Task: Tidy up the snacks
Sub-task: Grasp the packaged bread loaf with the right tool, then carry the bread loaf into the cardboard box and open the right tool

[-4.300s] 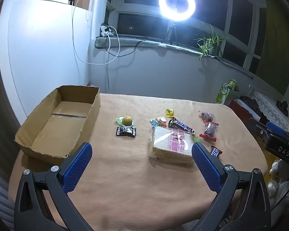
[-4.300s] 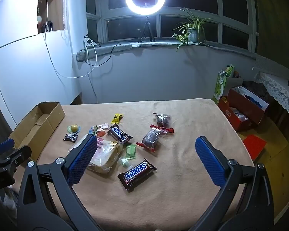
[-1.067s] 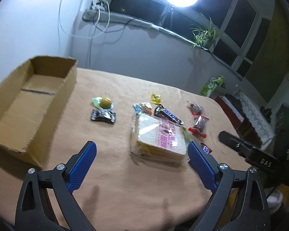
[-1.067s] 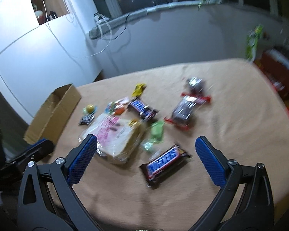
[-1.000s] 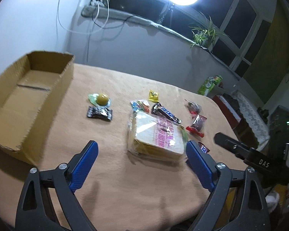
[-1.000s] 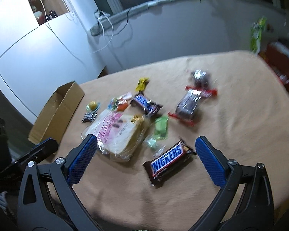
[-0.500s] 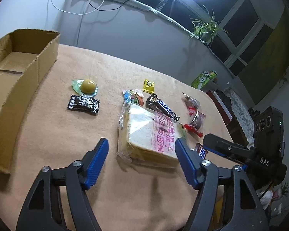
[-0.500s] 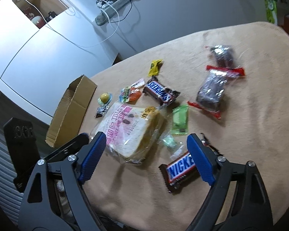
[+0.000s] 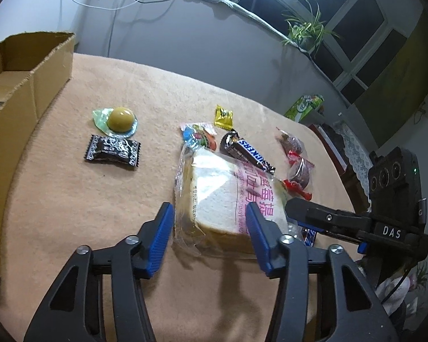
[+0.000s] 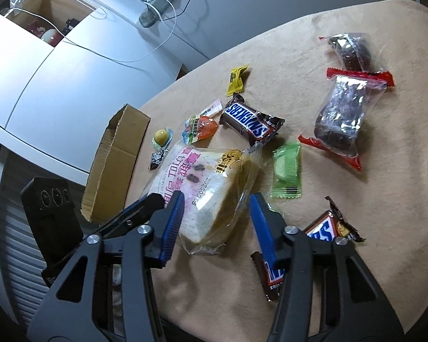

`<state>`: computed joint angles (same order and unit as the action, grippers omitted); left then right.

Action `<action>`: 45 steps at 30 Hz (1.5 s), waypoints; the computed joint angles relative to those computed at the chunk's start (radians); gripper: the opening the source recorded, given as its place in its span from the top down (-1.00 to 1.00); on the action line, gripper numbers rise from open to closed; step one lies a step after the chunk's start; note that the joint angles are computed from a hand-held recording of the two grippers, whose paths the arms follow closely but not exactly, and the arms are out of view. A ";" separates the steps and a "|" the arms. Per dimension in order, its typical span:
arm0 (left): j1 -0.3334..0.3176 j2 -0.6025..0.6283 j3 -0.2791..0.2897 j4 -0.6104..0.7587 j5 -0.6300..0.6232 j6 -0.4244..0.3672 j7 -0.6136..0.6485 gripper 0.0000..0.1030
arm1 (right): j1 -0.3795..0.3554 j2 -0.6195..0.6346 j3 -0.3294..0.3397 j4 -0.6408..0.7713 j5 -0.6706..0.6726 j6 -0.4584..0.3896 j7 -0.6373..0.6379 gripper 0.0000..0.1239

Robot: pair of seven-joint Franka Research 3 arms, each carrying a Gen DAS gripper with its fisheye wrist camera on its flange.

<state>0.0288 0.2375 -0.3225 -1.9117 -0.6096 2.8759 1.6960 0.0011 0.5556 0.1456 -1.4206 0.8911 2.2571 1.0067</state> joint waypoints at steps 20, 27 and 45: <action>-0.023 -0.042 0.007 -0.040 0.061 0.053 -0.036 0.09 | 0.003 -0.034 0.004 -0.024 0.001 0.005 -0.008 0.31; -0.021 -0.118 0.010 -0.101 -0.046 0.109 0.038 0.09 | 0.022 -0.083 0.005 -0.037 0.023 0.007 -0.048 0.31; -0.108 -0.327 0.232 -0.329 0.061 0.274 -0.126 0.09 | 0.170 -0.008 0.048 0.154 -0.064 -0.038 -0.059 0.31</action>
